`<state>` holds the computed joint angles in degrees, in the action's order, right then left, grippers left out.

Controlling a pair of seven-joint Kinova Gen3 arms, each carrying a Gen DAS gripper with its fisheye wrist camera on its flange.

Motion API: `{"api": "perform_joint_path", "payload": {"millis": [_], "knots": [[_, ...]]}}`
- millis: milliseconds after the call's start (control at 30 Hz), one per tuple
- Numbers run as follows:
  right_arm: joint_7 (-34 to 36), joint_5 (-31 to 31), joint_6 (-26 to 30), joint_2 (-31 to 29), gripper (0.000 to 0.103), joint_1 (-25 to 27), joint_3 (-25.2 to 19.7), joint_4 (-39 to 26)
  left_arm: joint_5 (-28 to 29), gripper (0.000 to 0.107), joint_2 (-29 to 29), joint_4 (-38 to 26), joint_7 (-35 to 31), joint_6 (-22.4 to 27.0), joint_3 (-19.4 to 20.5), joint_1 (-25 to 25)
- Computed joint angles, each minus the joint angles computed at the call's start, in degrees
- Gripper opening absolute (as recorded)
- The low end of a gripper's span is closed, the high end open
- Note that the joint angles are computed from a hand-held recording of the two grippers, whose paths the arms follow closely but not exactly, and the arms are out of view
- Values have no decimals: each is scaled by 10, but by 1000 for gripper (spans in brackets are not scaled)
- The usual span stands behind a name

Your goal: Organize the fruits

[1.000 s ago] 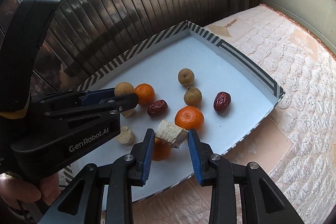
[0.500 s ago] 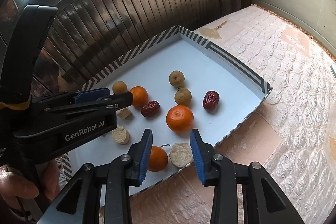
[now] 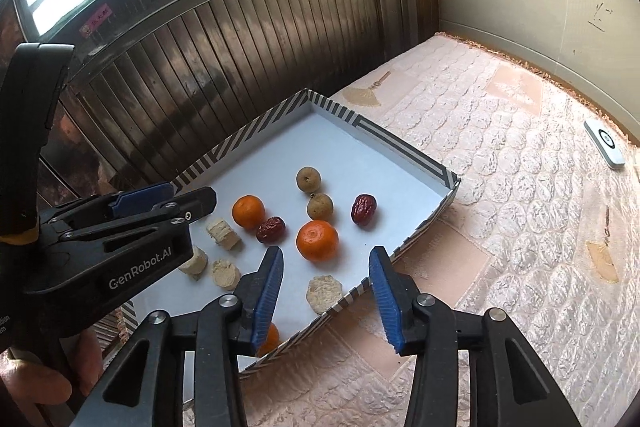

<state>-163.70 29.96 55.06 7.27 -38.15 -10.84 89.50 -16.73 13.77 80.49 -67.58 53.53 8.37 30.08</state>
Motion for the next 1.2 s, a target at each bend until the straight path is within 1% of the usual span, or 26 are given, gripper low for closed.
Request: {"api": "perform_joint_path", "payload": {"millis": [133,333,500,567,733,867,900,933,967,1000,1033,1067,1200], "knots": [[-15,16,23,1,46,-11,-3,-13,10,42,-19,13,-7,-4,3,-8],[-24,25,37,-2,47,-19,-8,-21,6,42,-43,31,-5,-11,8,-16],[-28,28,41,-5,47,-23,-11,-21,-2,42,-57,39,3,-15,14,-18],[-26,27,41,-6,47,-23,-12,-21,-13,42,-60,40,12,-14,16,-14],[-24,24,41,-8,47,-23,-14,-19,0,42,-66,44,4,-16,21,-23],[-31,26,41,-13,47,-22,-15,-13,-10,43,-68,48,11,-17,18,-18],[-33,27,42,-14,47,-22,-15,-11,-11,43,-69,49,15,-17,26,-25],[-33,26,42,-15,47,-20,-16,-10,-21,43,-66,46,24,-7,26,-21],[-34,25,41,-16,47,-19,-16,-8,-41,43,-61,39,39,7,19,-6],[-34,24,41,-18,47,-17,-16,-7,-63,44,-57,34,54,20,23,2],[-32,22,42,-17,47,-16,-17,-7,-79,45,-53,31,61,30,24,9],[-31,20,41,-17,47,-14,-17,-7,-84,49,-52,32,63,32,21,16],[-28,20,42,-15,47,-13,-18,-10,-57,50,-62,47,46,14,24,1]]}}
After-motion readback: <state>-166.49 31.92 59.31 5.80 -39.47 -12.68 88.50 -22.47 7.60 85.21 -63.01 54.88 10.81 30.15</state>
